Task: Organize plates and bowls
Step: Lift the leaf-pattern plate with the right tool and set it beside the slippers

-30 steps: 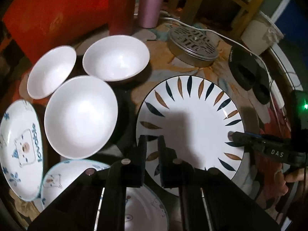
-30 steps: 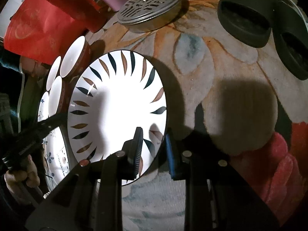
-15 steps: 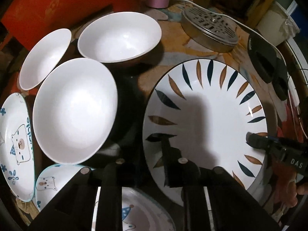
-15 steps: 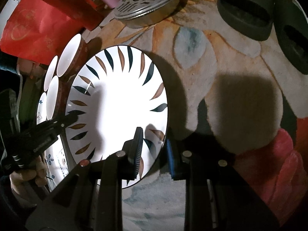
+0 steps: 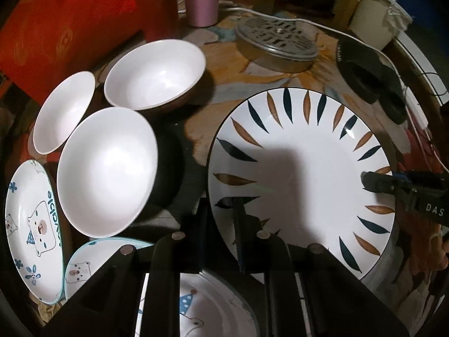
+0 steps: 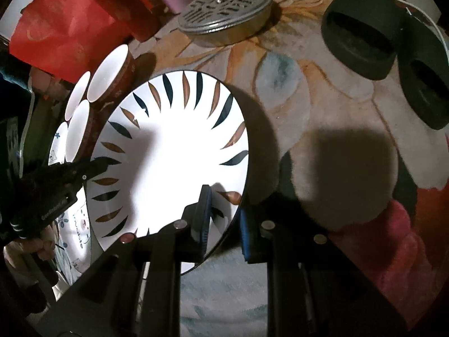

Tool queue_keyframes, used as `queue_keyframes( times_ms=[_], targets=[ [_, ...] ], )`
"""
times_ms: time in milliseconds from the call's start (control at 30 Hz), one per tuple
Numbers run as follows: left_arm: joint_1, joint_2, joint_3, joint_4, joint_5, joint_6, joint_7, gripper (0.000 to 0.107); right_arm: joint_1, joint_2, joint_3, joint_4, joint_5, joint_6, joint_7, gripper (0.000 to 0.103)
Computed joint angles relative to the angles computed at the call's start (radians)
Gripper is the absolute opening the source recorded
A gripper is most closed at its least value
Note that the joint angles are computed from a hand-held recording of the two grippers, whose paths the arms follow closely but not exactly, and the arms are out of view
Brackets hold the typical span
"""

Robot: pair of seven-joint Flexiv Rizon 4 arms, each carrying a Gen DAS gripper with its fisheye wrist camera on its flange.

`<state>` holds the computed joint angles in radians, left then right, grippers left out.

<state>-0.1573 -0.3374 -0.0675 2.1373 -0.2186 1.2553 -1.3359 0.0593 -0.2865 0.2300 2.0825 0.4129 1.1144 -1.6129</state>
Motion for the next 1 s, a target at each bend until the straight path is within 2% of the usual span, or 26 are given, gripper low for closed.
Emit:
queue_keyframes(
  times_ms=[267,500,733,767,1000],
  targets=[
    [-0.028,0.017,-0.038,-0.008,-0.015,-0.008,0.033,0.015,-0.024,0.09,-0.012,0.071,0.034,0.007,-0.051,0.018],
    [-0.091,0.011,-0.098,-0.037,-0.051,-0.012,0.053,0.015,-0.046,0.237,-0.085,0.192,0.042,-0.006,-0.039,0.019],
    [-0.2,-0.042,-0.12,-0.102,-0.028,-0.054,-0.002,0.015,-0.085,0.336,-0.176,0.297,0.01,-0.04,-0.04,0.019],
    [-0.217,-0.055,-0.118,-0.12,-0.014,-0.067,-0.015,0.015,-0.091,0.338,-0.191,0.302,0.027,-0.042,-0.071,0.019],
    [-0.306,-0.119,-0.115,-0.209,0.048,-0.123,-0.088,0.015,-0.155,0.362,-0.248,0.356,-0.001,-0.057,-0.061,0.019]
  ],
)
